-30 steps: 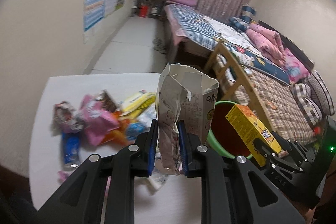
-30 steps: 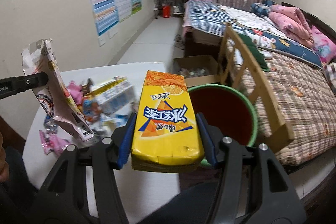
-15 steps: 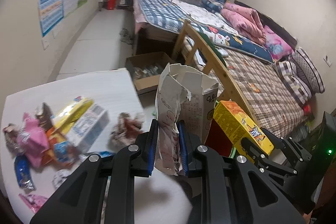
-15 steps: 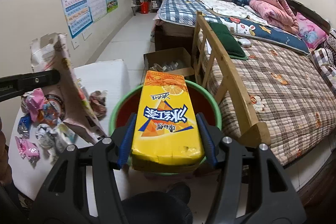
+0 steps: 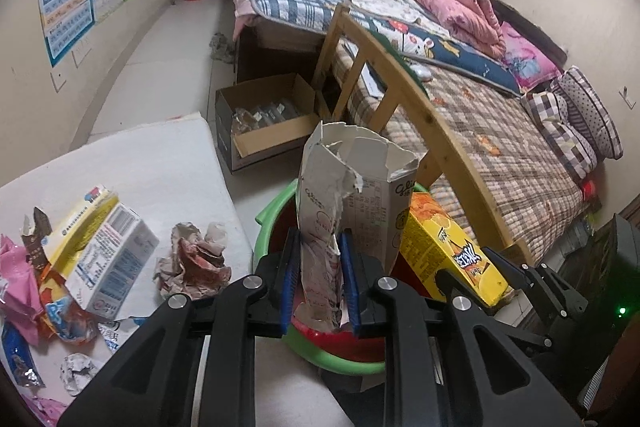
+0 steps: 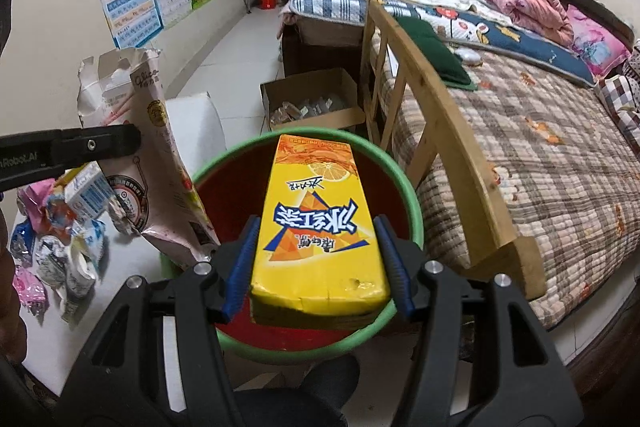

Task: Collect trash
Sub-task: 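Carry the yellow box and white bag over the red bucket and release both, then move both tools back over the table of trash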

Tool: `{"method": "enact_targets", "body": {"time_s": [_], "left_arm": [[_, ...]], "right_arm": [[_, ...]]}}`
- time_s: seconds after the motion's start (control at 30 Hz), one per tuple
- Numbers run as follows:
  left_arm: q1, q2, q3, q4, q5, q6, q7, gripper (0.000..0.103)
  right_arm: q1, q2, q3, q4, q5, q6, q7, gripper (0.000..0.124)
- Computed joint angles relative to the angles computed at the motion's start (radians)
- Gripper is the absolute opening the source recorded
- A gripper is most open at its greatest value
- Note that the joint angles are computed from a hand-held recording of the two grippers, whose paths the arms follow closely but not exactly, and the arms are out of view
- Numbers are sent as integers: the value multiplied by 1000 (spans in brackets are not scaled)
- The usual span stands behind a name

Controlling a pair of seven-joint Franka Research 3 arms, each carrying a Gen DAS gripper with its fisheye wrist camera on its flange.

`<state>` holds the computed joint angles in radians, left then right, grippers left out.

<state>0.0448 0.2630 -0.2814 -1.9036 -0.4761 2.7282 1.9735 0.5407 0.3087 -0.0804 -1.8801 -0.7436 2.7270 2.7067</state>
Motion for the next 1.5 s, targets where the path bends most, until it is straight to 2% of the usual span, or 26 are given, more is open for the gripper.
{"method": "enact_targets", "body": {"time_s": [0.13,0.23,0.3,0.43,0.5,0.6,0.77,1.07,1.5], "left_arm": [[-9,23,9,17,40,-28,-25,22],[-3,23,6,11,43,-29,-28,25],[4,14,2,-3,34,-20,-19,42],[19,-15,2,-38,5,-14,4,50],[21,-35,10,-61,-8,-1,13,65],[31,-71,20,-98,-50,18,39,82],[31,-143,61,-175,-95,41,75,93],[30,-286,185,-318,-171,57,130,95],[57,-438,373,-443,-237,52,229,95]], "right_arm": [[-9,20,9,8,39,-5,-35,56],[-1,22,6,5,56,-11,-56,63],[8,19,2,2,50,-19,-60,72],[18,3,1,-13,30,-24,-38,81],[18,-6,6,-18,26,-28,-31,85],[20,-22,14,-22,12,-36,-20,90],[25,-46,37,-15,-23,-50,6,93],[66,-19,86,73,-23,-74,-25,96],[194,98,87,281,49,-135,-114,98]]}}
